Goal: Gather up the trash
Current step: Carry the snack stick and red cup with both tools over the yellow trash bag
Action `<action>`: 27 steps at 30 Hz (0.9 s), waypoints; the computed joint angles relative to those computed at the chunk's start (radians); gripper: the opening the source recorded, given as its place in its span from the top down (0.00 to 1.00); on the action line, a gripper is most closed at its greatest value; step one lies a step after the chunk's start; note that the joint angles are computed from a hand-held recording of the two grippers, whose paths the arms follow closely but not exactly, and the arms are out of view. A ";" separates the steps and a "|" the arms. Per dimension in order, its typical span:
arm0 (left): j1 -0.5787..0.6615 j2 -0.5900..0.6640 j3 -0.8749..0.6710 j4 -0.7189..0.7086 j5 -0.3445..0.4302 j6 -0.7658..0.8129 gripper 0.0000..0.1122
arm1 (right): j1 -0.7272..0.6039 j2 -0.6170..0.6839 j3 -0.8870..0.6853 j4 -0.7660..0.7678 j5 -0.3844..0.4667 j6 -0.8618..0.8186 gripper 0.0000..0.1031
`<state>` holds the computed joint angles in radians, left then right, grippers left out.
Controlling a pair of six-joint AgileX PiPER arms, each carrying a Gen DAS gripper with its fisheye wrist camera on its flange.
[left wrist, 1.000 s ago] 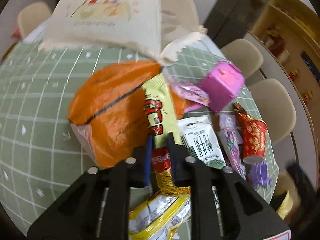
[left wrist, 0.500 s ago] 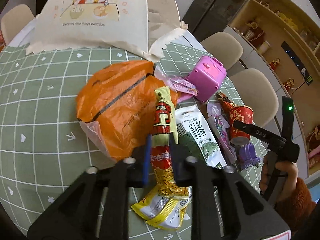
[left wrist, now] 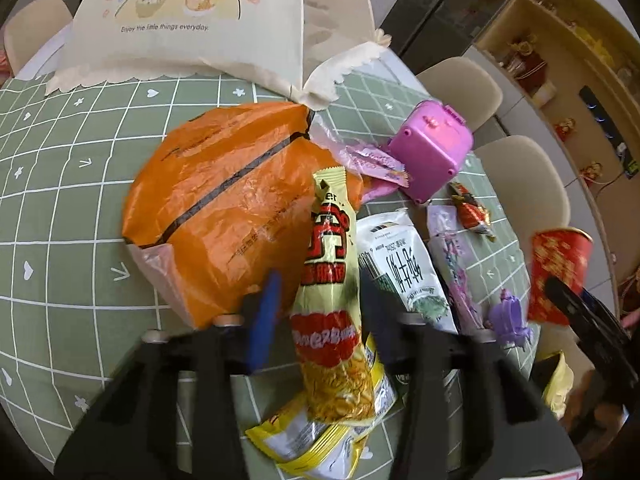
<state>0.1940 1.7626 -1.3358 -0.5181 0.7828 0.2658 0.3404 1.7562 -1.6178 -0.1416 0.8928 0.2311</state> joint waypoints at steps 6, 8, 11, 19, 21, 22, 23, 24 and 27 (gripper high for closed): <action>-0.090 -0.147 0.046 0.115 -0.084 -0.089 0.90 | -0.042 -0.150 0.138 0.023 -0.077 -0.087 0.44; -0.145 -0.213 0.067 0.195 -0.109 -0.173 0.90 | -0.074 -0.208 0.180 0.062 -0.100 -0.152 0.44; -0.277 -0.320 0.100 0.409 -0.144 -0.404 0.90 | -0.143 -0.315 0.255 0.152 -0.134 -0.283 0.44; -0.823 -0.456 0.095 1.125 0.009 -1.168 0.90 | -0.577 -0.548 0.384 0.593 -0.017 -0.856 0.43; -0.948 -0.447 0.080 1.208 0.076 -1.286 0.90 | -0.699 -0.567 0.389 0.691 0.049 -0.975 0.43; -1.024 -0.435 0.068 1.249 0.117 -1.353 0.90 | -0.795 -0.580 0.390 0.754 0.102 -1.061 0.43; -1.073 -0.426 0.059 1.275 0.142 -1.392 0.90 | -0.851 -0.586 0.392 0.790 0.131 -1.114 0.43; -1.126 -0.409 0.046 1.301 0.168 -1.431 0.90 | -0.913 -0.592 0.393 0.825 0.163 -1.169 0.43; -1.254 -0.346 -0.001 1.343 0.222 -1.515 0.90 | -1.132 -0.593 0.387 0.930 0.286 -1.342 0.43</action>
<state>-1.0602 1.4167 -1.3370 0.8250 1.0047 -1.2493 -0.7911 1.1636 -1.2305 0.7883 1.1787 -1.1114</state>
